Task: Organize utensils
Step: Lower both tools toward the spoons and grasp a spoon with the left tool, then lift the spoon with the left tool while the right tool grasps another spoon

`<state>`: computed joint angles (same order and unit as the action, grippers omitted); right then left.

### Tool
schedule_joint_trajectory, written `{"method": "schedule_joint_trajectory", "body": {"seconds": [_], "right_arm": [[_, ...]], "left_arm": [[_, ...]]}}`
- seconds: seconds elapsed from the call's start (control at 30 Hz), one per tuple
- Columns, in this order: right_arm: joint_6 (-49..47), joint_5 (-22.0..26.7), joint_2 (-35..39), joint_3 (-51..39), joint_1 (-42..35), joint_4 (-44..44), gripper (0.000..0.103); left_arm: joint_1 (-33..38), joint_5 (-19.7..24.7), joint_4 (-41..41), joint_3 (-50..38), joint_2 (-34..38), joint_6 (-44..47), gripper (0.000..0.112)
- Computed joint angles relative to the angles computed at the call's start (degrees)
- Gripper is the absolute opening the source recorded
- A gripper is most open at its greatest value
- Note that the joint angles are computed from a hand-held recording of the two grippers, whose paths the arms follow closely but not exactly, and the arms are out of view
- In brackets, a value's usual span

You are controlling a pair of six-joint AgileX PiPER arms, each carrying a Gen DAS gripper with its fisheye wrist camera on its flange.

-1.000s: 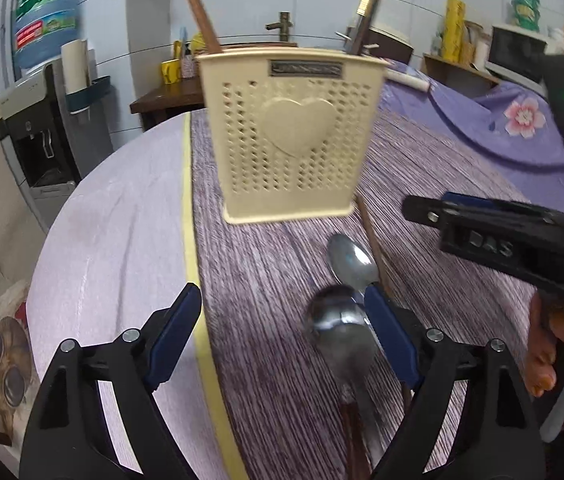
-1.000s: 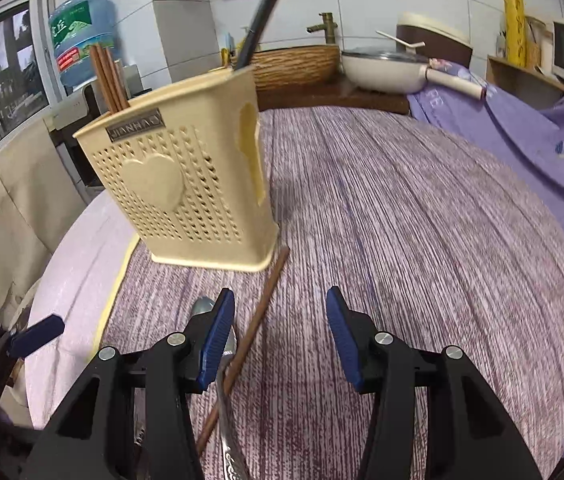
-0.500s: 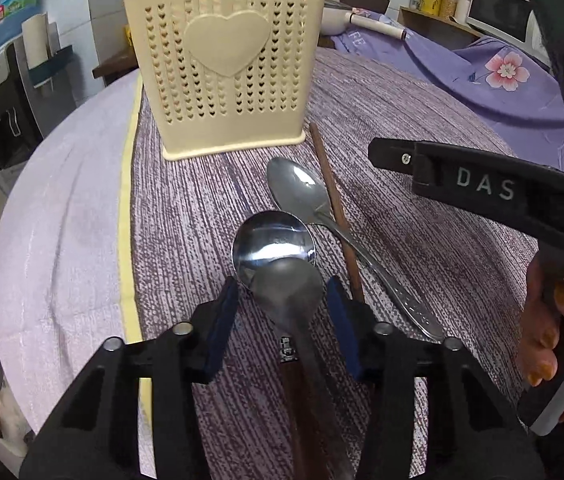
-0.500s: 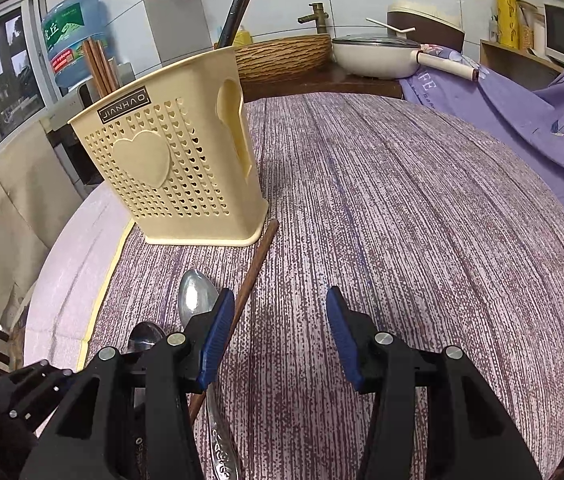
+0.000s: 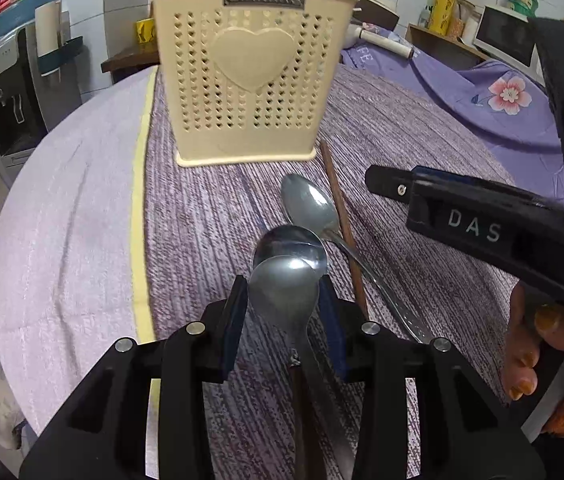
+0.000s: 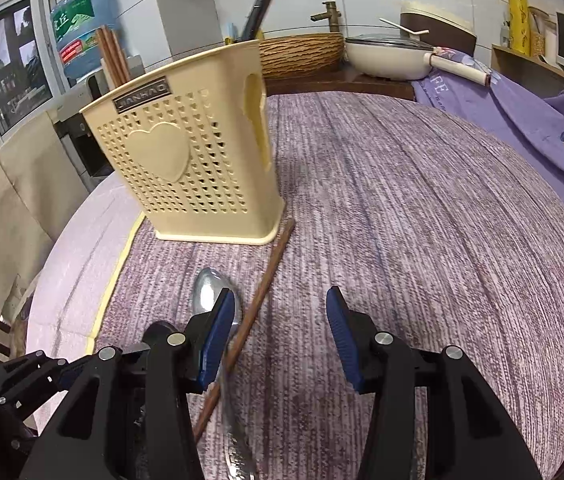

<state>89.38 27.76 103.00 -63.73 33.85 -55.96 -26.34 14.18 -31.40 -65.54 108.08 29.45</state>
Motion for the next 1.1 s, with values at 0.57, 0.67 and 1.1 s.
{"method": "schedule_joint_trajectory", "body": {"seconds": [0.57, 0.67, 1.1], "right_arm": [[-27.98, 11.53, 16.61, -24.71, 1.01, 21.12, 0.052], [-28.69, 13.08, 17.51, -25.45, 1.55, 20.7, 0.051], [-21.11, 7.36, 11.53, -16.62, 1.81, 14.42, 0.036]], "left_arm": [[9.04, 1.63, -13.88, 1.31, -3.93, 13.18, 0.037], [8.98, 1.85, -14.64, 1.04, -3.38, 13.65, 0.037], [7.77, 1.06, -16.75, 0.31, -1.73, 15.61, 0.037]]}}
